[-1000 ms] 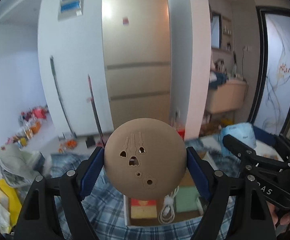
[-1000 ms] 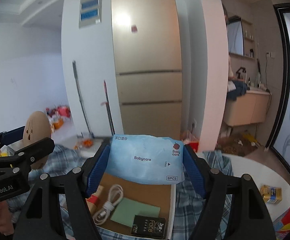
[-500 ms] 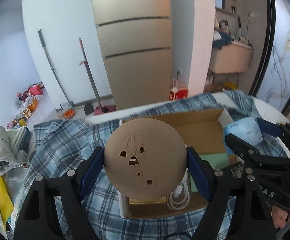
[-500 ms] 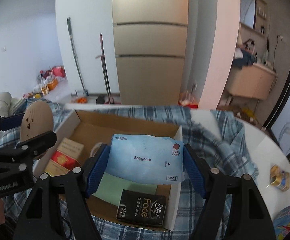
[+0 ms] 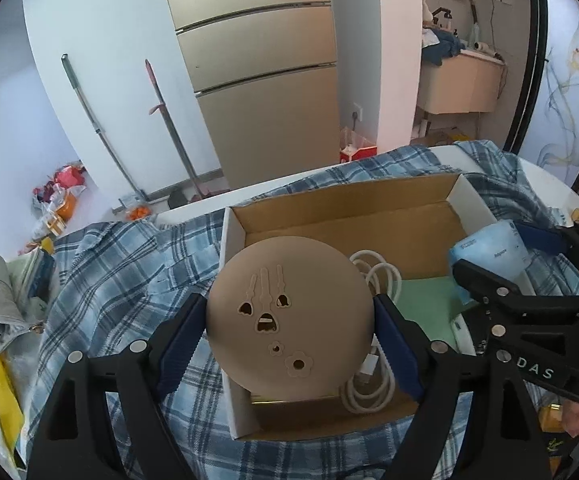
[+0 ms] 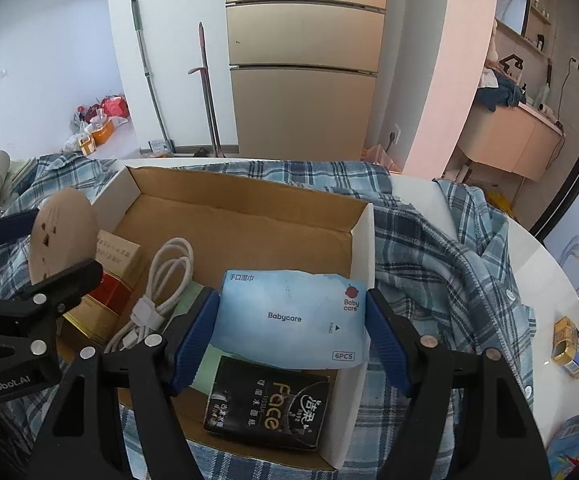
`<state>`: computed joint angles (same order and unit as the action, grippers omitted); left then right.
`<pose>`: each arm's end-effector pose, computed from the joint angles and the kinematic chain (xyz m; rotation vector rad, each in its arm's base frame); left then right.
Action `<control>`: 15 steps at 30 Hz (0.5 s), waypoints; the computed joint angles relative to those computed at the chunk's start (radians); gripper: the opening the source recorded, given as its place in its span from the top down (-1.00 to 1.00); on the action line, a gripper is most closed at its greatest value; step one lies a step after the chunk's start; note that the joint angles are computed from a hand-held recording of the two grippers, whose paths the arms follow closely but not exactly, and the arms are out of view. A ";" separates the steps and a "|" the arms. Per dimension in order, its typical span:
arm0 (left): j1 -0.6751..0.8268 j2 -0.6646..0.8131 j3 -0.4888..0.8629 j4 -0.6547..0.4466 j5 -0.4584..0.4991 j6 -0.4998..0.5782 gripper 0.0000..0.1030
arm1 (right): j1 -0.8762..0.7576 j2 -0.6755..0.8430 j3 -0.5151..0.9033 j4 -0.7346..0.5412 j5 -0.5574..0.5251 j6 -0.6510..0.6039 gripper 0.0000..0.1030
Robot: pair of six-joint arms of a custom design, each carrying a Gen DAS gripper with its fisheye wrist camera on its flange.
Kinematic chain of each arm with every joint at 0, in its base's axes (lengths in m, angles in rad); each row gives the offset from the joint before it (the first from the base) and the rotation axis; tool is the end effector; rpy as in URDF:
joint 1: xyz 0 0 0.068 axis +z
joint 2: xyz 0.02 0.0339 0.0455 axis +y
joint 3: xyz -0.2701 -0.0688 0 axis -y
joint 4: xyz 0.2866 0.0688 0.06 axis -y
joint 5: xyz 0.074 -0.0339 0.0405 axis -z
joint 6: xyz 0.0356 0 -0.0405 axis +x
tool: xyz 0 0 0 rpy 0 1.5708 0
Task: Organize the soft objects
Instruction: 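Open both tools to drop the tan pad and wipes pack into the box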
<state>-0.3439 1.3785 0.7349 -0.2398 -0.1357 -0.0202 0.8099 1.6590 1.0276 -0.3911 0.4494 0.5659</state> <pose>0.2869 -0.0976 0.1702 0.3349 2.4200 0.0050 0.2635 0.2543 0.1713 -0.1414 2.4435 0.0048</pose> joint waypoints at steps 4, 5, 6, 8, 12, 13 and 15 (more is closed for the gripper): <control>-0.002 -0.010 -0.004 0.002 0.023 0.001 -0.65 | -0.020 -0.004 -0.012 0.019 -0.054 0.008 -0.60; -0.010 -0.009 -0.004 0.005 0.009 0.006 -0.65 | -0.019 0.001 -0.008 0.018 -0.051 0.009 -0.63; -0.019 -0.022 -0.019 0.029 0.001 0.014 -0.66 | -0.015 0.003 -0.007 0.019 -0.041 0.005 -0.67; -0.022 -0.050 -0.042 0.061 0.017 0.015 -0.66 | -0.004 0.003 -0.003 0.014 -0.011 0.001 -0.71; -0.029 -0.110 -0.075 0.101 0.011 0.011 -0.66 | -0.001 -0.023 -0.017 0.017 0.014 0.006 -0.75; -0.032 -0.132 -0.090 0.122 -0.007 0.011 -0.66 | -0.003 -0.030 -0.019 0.015 0.016 0.010 -0.75; -0.035 -0.187 -0.120 0.153 -0.023 0.010 -0.66 | -0.008 -0.052 -0.029 0.015 0.026 0.017 -0.75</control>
